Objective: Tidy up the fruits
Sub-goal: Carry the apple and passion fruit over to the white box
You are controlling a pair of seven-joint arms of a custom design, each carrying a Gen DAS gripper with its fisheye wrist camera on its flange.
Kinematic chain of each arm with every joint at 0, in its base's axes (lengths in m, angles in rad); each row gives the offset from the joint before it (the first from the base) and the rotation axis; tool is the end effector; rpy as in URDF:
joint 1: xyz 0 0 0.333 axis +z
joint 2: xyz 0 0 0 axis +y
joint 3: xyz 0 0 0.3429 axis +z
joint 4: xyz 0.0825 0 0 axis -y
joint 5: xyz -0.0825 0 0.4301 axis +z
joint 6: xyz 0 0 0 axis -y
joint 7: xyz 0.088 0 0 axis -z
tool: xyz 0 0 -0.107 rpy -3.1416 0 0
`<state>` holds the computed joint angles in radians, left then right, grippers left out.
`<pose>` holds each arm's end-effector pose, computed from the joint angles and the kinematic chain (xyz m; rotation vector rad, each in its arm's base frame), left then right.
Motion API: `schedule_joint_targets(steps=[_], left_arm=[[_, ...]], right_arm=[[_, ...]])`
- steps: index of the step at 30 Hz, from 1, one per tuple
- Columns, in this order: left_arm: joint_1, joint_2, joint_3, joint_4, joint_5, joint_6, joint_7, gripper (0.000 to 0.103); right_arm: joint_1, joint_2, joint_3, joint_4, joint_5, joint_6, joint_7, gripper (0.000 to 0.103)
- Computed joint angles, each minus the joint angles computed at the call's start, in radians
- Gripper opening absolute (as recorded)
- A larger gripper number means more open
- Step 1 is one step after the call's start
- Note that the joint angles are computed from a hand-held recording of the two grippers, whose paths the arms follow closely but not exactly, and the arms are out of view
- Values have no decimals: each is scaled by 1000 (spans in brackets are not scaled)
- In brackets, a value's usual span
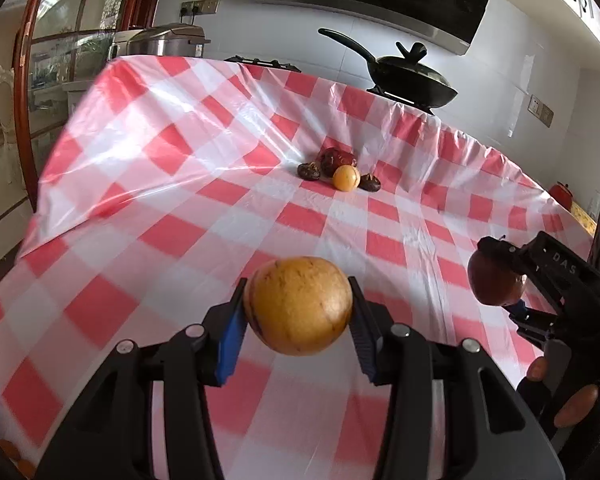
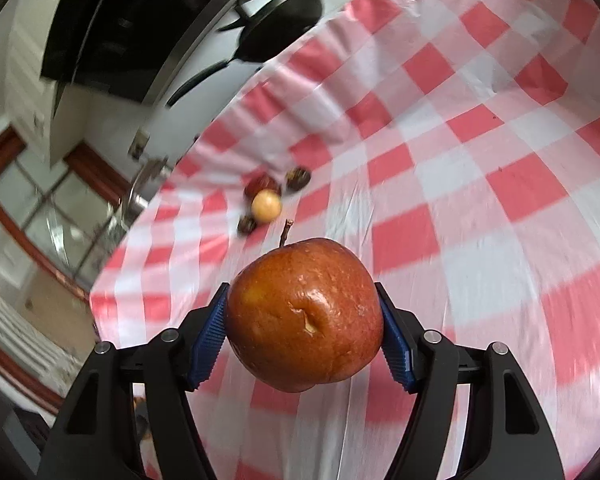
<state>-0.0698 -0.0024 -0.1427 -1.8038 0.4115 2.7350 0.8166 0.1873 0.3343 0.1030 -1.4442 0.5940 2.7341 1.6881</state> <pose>0.6388 -0.1537 0.6620 -1.8665 1.4594 -1.0023 0.7427 0.1846 0.6259 -1.2612 1.6762 -0.0974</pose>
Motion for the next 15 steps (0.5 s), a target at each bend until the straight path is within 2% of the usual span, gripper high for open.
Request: schedule_joint_targets(steps=[7, 15], left_arm=[[24, -140, 1, -158, 45, -3, -4, 47], [75, -243, -5, -271, 70, -10, -23, 47]], right_arm=[[40, -138, 12, -166, -22, 2, -99, 67], [92, -193, 21, -219, -16, -48, -214, 67]])
